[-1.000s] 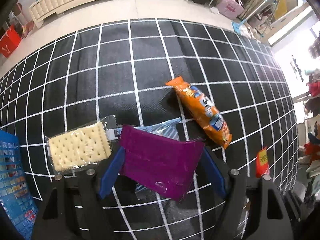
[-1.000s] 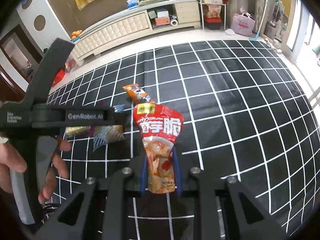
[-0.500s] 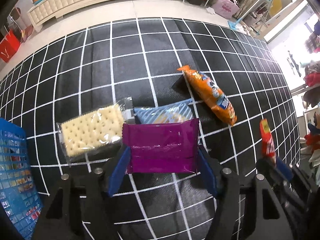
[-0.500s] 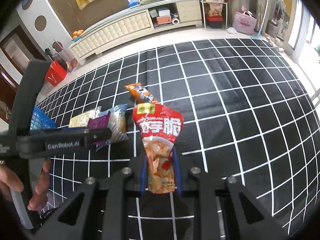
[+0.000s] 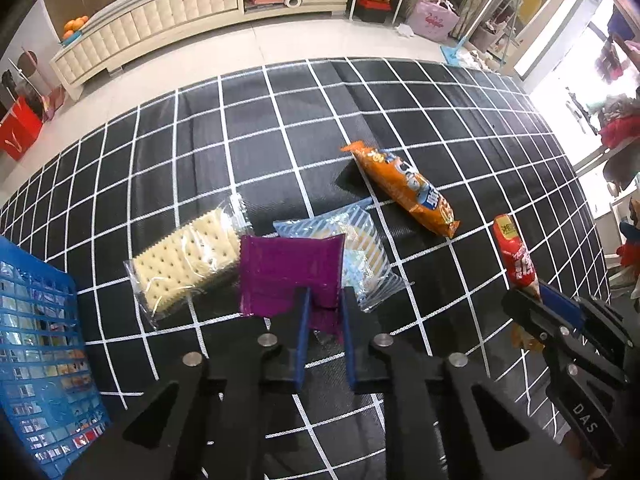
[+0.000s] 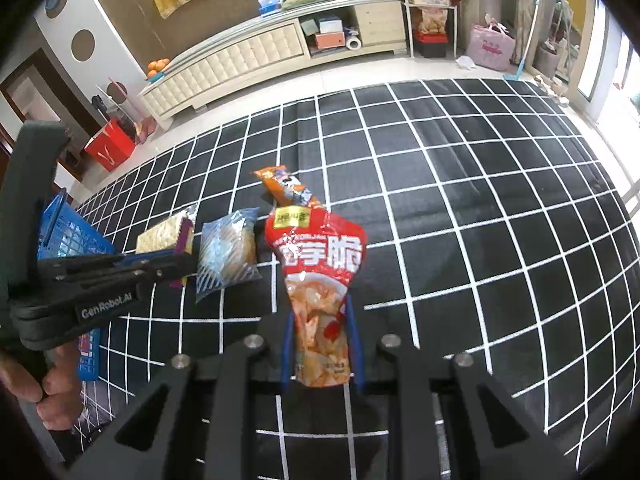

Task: Organize snacks
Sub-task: 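Grasp the purple packet with the left gripper while the right holds the red bag, then carry the purple packet and red bag over the blue basket with both grippers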

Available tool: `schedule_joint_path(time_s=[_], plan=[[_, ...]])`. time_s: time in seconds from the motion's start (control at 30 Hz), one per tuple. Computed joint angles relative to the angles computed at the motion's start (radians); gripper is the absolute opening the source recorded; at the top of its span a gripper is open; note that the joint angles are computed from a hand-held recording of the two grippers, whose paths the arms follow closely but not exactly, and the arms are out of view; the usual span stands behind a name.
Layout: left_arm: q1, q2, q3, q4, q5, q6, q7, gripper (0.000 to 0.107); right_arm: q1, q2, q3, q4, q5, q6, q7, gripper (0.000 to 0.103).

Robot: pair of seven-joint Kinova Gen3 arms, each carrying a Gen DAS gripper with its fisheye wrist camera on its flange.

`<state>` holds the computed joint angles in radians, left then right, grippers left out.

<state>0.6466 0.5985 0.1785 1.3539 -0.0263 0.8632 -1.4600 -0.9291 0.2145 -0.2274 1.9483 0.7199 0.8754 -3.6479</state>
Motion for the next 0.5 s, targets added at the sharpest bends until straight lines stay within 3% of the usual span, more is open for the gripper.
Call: schedule_joint_path(time_s=[0.23, 0.5], plan=[[-0.023, -0.039, 0.004, 0.021, 0.010, -0.032, 0.001, 0.005, -0.016, -0.012, -0.005, -0.002, 0.023, 0.013, -0.049, 0.027], [-0.079, -0.127, 0.029, 0.107, 0.057, -0.052, -0.043, 0.002, -0.048, 0.014, -0.019, -0.121, 0.010, 0.106, 0.002, 0.027]])
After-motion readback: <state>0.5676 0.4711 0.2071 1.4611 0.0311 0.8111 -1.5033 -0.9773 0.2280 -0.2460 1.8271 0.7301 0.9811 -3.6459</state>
